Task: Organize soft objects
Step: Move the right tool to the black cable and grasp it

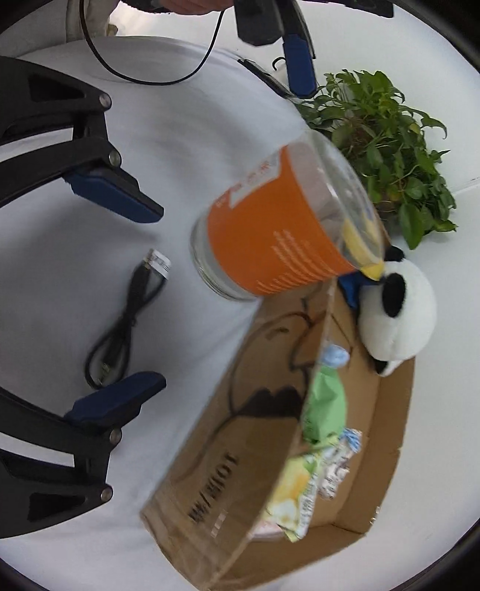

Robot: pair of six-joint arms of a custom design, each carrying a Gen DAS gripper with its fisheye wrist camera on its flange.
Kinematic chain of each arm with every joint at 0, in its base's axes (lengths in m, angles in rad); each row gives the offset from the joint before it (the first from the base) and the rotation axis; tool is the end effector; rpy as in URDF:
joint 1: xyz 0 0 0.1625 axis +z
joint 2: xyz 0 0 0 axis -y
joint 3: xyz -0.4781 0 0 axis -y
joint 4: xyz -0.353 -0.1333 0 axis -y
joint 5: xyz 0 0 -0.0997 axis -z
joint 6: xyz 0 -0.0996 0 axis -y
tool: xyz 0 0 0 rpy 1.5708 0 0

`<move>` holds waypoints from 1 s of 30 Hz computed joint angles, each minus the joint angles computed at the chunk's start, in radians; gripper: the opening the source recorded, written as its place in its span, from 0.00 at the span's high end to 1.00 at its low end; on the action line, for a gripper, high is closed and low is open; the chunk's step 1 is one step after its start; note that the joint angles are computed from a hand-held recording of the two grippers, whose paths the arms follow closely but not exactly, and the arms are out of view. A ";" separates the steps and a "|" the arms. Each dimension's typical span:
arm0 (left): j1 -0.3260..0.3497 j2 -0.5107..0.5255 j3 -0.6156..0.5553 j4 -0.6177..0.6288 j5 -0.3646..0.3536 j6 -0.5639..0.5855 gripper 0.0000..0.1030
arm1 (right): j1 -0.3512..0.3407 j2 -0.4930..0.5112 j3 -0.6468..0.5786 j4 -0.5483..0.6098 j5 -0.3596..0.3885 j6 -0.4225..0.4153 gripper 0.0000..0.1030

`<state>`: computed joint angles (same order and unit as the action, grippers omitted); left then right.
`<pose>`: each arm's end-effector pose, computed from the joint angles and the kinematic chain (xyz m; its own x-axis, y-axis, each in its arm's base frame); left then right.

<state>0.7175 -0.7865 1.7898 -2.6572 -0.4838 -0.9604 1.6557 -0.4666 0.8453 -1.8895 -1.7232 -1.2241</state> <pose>-0.3295 -0.5815 0.1654 -0.8223 -0.3637 -0.4376 0.1344 0.6232 -0.7705 0.1897 -0.8355 0.1428 -0.2548 -0.9670 -0.0049 -0.9543 0.2506 0.1629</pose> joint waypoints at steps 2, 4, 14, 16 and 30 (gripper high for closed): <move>0.004 -0.010 0.037 -0.065 -0.048 -0.017 0.41 | -0.001 -0.025 0.062 -0.035 -0.018 0.007 0.21; 0.007 -0.016 0.067 -0.097 -0.082 -0.048 0.41 | -0.004 -0.059 0.140 -0.087 -0.034 0.009 0.22; 0.047 0.018 0.121 -0.331 -0.246 -0.015 0.41 | -0.033 -0.238 0.541 -0.508 -0.045 0.110 0.49; 0.061 0.031 0.116 -0.373 -0.291 0.012 0.41 | -0.034 -0.242 0.588 -0.620 -0.058 0.138 0.61; 0.171 0.120 0.023 -0.578 -0.570 0.125 0.44 | -0.069 -0.377 0.752 -0.721 0.085 0.340 0.93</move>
